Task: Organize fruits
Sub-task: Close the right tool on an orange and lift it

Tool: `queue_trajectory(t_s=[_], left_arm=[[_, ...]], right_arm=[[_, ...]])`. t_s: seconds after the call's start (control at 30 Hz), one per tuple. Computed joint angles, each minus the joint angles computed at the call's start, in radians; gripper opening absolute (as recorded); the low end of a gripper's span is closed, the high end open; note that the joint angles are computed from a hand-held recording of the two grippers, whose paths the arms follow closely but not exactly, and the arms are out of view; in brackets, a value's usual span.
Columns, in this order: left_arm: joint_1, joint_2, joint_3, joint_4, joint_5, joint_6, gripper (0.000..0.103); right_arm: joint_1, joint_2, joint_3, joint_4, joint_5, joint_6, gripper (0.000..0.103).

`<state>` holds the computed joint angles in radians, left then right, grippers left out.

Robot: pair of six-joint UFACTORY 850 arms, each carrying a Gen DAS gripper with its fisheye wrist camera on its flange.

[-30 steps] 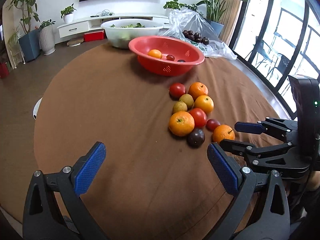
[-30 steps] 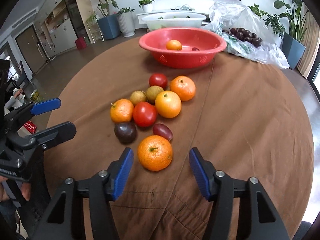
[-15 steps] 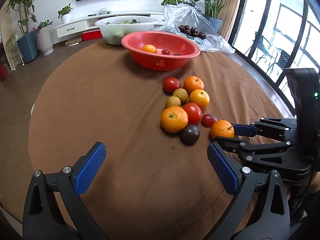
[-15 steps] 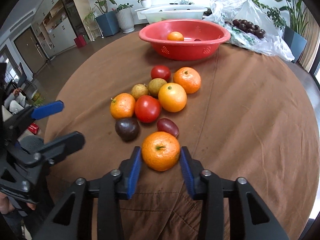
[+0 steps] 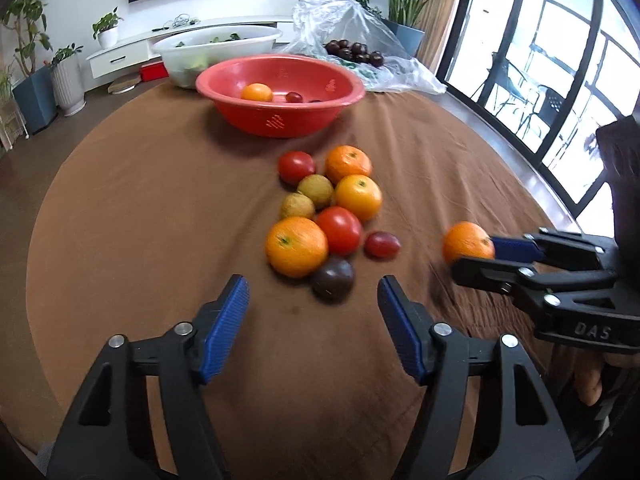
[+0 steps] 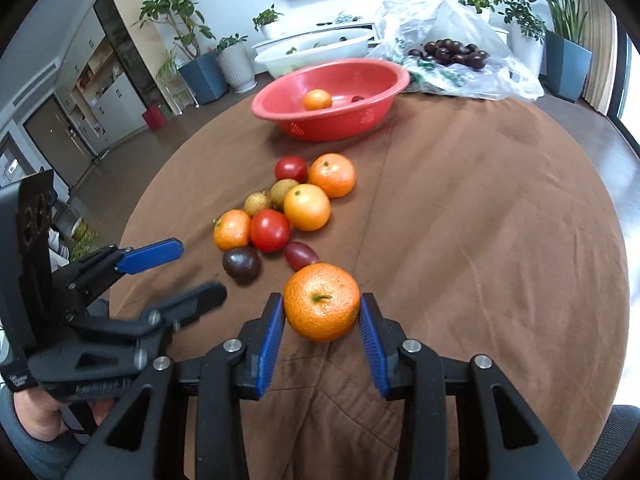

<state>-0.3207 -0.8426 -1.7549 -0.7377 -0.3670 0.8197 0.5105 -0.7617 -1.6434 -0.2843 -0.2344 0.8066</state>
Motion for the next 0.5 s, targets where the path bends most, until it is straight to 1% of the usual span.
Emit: queue_trajectory(t_s=[0.07, 0.1, 0.17, 0.23, 0.27, 0.37, 0.43, 0.5], left_arm=[[0.009, -0.023, -0.050, 0.055, -0.024, -0.046, 0.062], [0.013, -0.035, -0.075, 0.071, -0.043, -0.060, 0.058], [0.021, -0.071, -0.145, 0.097, -0.103, -0.095, 0.058], [0.022, -0.118, -0.228, 0.148, -0.179, -0.147, 0.058], [0.019, -0.134, -0.255, 0.173, -0.199, -0.166, 0.058], [0.012, -0.178, -0.326, 0.211, -0.249, -0.201, 0.058], [0.013, -0.201, -0.358, 0.209, -0.275, -0.207, 0.050], [0.015, -0.217, -0.382, 0.206, -0.292, -0.216, 0.050]], right_arm=[[-0.002, 0.005, 0.009, 0.002, 0.009, 0.002, 0.041], [-0.004, 0.007, 0.014, 0.004, 0.015, 0.002, 0.041], [-0.007, 0.008, 0.018, 0.020, 0.023, -0.008, 0.041], [-0.008, 0.007, 0.018, 0.029, 0.028, -0.014, 0.041], [-0.007, 0.009, 0.023, 0.027, 0.031, -0.011, 0.041], [-0.007, 0.013, 0.031, 0.024, 0.038, -0.007, 0.041], [-0.008, 0.014, 0.032, 0.023, 0.039, -0.004, 0.041], [-0.011, 0.015, 0.036, 0.022, 0.041, 0.001, 0.041]])
